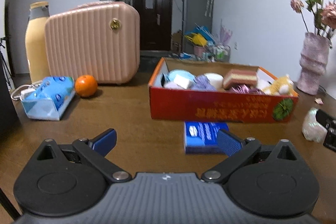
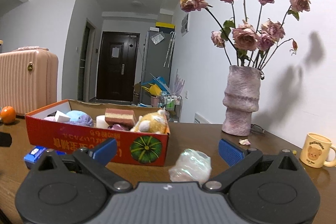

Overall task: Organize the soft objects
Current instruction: 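Withdraw both tools from the box toward the blue handkerchief box, then lower the left tool onto the blue handkerchief pack and close on it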

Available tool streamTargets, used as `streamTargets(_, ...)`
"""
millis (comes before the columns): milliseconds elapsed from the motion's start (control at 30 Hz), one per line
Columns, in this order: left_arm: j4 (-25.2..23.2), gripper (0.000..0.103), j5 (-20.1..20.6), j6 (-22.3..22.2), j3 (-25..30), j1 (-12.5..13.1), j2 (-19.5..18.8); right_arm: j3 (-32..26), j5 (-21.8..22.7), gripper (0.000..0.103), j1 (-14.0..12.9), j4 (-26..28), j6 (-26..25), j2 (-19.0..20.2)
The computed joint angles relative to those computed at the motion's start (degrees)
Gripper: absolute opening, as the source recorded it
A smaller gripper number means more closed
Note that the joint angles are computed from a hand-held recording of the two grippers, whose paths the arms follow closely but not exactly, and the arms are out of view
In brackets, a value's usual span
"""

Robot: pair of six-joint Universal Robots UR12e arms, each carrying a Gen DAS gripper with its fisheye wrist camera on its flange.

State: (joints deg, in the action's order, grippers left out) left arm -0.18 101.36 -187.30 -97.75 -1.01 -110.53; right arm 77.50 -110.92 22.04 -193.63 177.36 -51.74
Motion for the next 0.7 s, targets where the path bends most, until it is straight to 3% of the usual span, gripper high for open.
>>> streamTargets(267,-4.22,0.103,-4.01,2.97,0.17,-0.13,-0.03,2.62,-0.11,0.103,-0.75,0.74,1.03,-1.77)
streamTargets(533,-11.12,0.103,-7.94,1.8,4.67,-0.01,-2.36,2.21,-1.62,0.103,-0.86,2.46,1.77,-1.71)
streamTargets(700,-15.48,0.103,-7.22,1.21,8.14,-0.28,-4.42,1.98,-2.38,0.103,-1.08,3.93,3.03,-1.78)
